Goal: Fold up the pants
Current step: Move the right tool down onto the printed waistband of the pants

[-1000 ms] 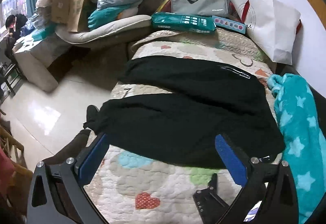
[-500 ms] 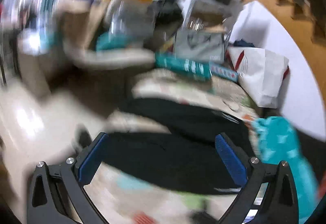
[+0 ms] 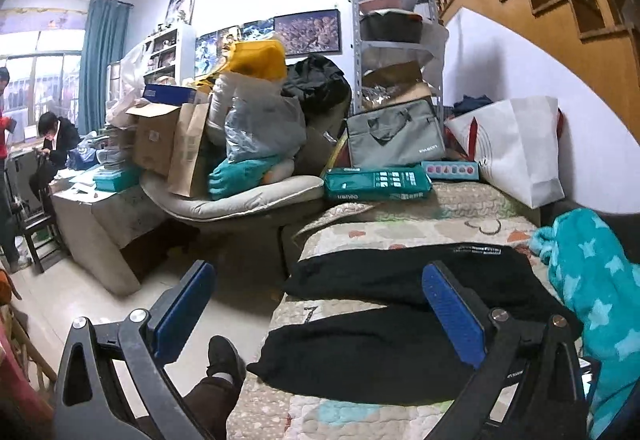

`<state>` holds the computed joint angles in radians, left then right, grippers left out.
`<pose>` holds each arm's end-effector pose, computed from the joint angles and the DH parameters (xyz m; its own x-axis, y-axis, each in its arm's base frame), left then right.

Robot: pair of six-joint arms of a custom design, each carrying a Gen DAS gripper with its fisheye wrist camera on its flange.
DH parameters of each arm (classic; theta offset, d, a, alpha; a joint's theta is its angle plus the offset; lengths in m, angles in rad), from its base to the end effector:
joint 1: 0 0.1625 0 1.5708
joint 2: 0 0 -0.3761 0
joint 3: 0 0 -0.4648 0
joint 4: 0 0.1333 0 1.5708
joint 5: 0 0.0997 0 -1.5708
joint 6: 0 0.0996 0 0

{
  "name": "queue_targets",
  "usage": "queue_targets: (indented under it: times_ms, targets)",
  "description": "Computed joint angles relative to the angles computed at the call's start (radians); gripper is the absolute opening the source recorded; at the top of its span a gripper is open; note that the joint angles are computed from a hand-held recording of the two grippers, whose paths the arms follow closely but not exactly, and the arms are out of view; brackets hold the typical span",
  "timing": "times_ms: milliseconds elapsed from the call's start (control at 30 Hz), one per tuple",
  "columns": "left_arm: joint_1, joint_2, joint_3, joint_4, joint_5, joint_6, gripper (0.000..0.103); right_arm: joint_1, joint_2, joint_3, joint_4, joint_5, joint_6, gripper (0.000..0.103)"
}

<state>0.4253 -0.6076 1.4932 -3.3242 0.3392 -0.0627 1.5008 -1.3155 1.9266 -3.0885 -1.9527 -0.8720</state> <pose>-0.4911 -0.4719 0.1148 -0.5540 -0.6155 -0.5607 0.5553 0.2286 -0.7996 0.0533 -0.6151 0.2813 -0.6153 -0.2407 0.7506 -0.6653 0.6694 -0.3307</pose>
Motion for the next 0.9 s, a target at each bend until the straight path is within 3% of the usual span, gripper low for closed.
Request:
queue_targets:
  times_ms: [67,200,300,400,500,667,767,900]
  targets:
    - [-0.007,-0.008,0.016,-0.008,0.002,-0.001,0.103,0.009,0.004,-0.005,0.006,-0.016,0.004,0.103]
    - [-0.026,-0.012,0.015,0.050,0.067,-0.014,0.103,0.006,-0.031,-0.063,0.248,-0.007,0.093,0.103]
    - [-0.054,-0.042,0.031,0.113,0.119,-0.081,0.103,0.053,0.016,-0.149,0.417,-0.157,0.092,0.103]
    - [-0.079,-0.076,0.051,0.187,0.160,-0.134,0.103,0.063,0.015,-0.193,0.538,-0.176,0.170,0.100]
    - [-0.095,-0.094,0.037,0.262,0.212,-0.137,0.103,0.071,-0.039,-0.170,0.528,-0.124,0.181,0.087]
    - [-0.117,-0.162,0.034,0.525,0.264,-0.324,0.103,0.116,-0.150,-0.121,0.351,0.083,0.061,0.087]
    - [-0.113,-0.205,-0.001,0.600,0.181,-0.374,0.103,0.145,-0.182,-0.126,0.284,0.217,0.034,0.088]
    - [-0.070,-0.217,-0.094,0.500,0.000,-0.224,0.103,0.202,-0.150,-0.207,0.305,0.263,0.023,0.088]
